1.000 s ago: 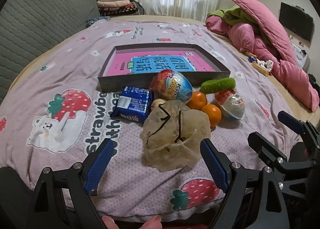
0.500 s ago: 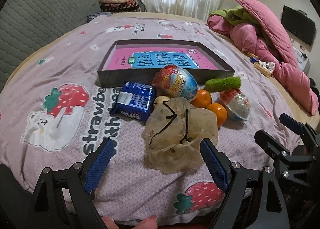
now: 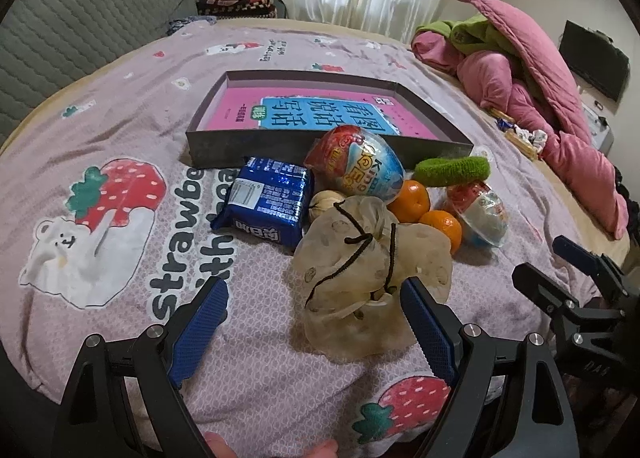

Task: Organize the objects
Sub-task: 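Move the right tool toward the white wrapped egg while the left tool approaches the beige mesh bag, then close the right tool on the white wrapped egg while the left tool grasps the mesh bag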

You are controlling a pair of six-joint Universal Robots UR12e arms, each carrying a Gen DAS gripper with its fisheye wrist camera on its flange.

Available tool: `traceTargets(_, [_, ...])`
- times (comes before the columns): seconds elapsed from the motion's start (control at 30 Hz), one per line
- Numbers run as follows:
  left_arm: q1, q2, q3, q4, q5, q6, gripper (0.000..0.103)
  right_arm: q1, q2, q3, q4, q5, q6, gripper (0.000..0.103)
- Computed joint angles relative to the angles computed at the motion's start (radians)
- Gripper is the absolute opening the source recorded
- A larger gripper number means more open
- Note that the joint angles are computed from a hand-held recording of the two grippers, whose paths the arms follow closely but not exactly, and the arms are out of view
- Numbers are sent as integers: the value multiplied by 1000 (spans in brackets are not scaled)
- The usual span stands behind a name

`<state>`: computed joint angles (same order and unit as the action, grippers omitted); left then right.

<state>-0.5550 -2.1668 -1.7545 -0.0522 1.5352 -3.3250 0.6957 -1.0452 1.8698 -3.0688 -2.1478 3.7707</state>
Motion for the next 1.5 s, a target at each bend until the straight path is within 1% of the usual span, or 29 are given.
traceTargets(0.17, [0, -12, 11, -2, -14, 6, 89, -12, 2, -5, 3, -4, -18, 97])
traceTargets(0.33, [-1, -23, 23, 10, -44, 16, 89, -34, 11, -26, 41, 11, -60, 97])
traceTargets(0.5, [-6, -33, 38, 2, -53, 31, 89, -58, 15, -30, 27, 77, -65, 97])
traceTargets(0.7, [-7, -39, 47, -7, -49, 35, 89, -83, 20, -39, 44, 149, -46, 96])
traceTargets(0.83, [0, -40, 51, -20, -74, 32, 89, -94, 24, -44, 42, 186, -55, 96])
traceTargets(0.93, [0, -41, 56, -34, -79, 34, 89, -98, 28, -54, 47, 202, -70, 92])
traceTargets(1.03, [-1, -40, 56, -32, -79, 44, 89, -106, 30, -54, 26, 237, -70, 83])
traceTargets(1.13, [-2, -39, 55, -26, -74, 48, 88, -113, 35, -54, 2, 269, -65, 73])
traceTargets(1.17, [-3, -39, 55, -23, -72, 47, 87, -112, 37, -54, -6, 273, -68, 66])
traceTargets(1.2, [-3, -38, 53, -19, -70, 45, 86, -111, 39, -55, -8, 273, -77, 60])
traceTargets(1.23, [-3, -38, 52, -17, -70, 45, 82, -108, 41, -57, -10, 269, -89, 58])
traceTargets(1.3, [-2, -38, 51, -12, -70, 43, 74, -104, 44, -58, -21, 259, -103, 58])
traceTargets(1.37, [-2, -38, 51, -13, -73, 47, 59, -106, 44, -51, -43, 270, -98, 58])
traceTargets(1.4, [-1, -38, 52, -16, -79, 50, 54, -108, 44, -50, -48, 275, -97, 58])
traceTargets(1.47, [3, -37, 52, -27, -99, 50, 38, -108, 43, -45, -60, 278, -95, 57])
traceTargets(1.5, [4, -36, 51, -29, -106, 52, 35, -108, 42, -41, -68, 281, -97, 57])
